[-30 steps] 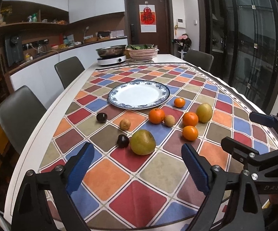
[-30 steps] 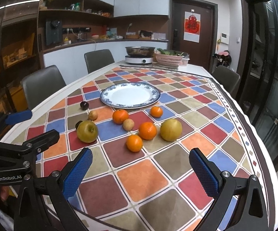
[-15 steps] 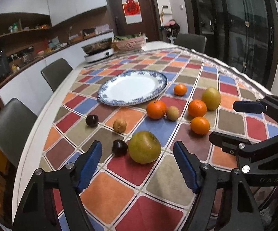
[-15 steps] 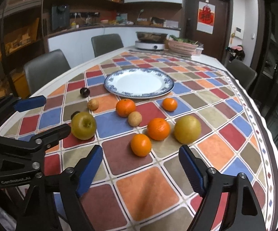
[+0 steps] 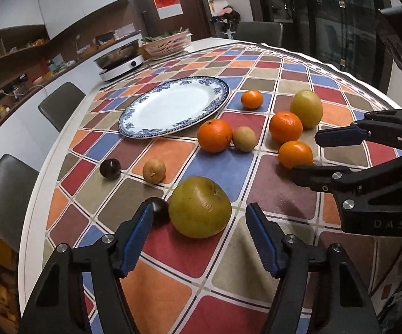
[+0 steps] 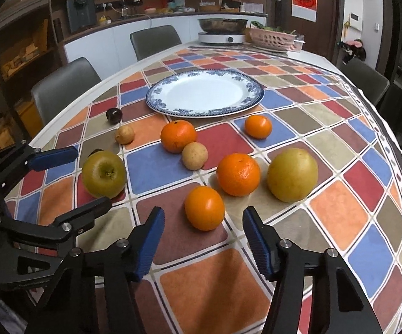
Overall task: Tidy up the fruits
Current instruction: 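Grasp the pomelo with the left tool while the right tool grasps an orange, then carry pomelo and orange onto the white plate and open both tools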
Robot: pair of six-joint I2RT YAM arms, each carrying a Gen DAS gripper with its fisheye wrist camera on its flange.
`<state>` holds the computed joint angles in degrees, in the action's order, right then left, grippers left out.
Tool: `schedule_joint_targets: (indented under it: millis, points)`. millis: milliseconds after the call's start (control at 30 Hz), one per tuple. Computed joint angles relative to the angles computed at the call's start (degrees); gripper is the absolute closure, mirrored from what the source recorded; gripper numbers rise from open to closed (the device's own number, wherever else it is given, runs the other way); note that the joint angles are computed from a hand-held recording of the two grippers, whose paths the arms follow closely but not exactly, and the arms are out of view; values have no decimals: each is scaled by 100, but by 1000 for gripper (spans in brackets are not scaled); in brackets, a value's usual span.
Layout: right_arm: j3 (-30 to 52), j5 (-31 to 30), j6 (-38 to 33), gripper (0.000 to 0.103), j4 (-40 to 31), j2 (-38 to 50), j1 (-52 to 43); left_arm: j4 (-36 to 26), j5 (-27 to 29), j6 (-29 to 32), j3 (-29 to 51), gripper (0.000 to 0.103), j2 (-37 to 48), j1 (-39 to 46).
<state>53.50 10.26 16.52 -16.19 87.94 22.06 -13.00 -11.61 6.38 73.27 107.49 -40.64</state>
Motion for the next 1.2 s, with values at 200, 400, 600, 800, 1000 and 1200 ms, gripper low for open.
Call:
schedule_joint_targets:
  millis: [200, 400, 600, 800, 1000, 1200]
  points:
    - [142, -103, -70, 48, -49, 202, -66, -230, 206, 11, 310, 45, 250, 81]
    - [283, -298, -72, 56, -108, 389, -153, -345, 319, -71, 478, 52, 409, 147]
    - [347, -353, -121, 61, -120, 492, -155, -328, 360, -169, 498, 53, 441, 174]
    - [370, -331, -136, 69, -111, 525, -163, -239, 356, -274, 452, 53, 435, 173]
    - [338, -379, -124, 69, -97, 405, -128, -311, 616, -502, 416, 53, 299, 213]
    - [273, -337, -145, 69, -103, 159, -67, -357, 563, -613, 401, 53, 95, 193]
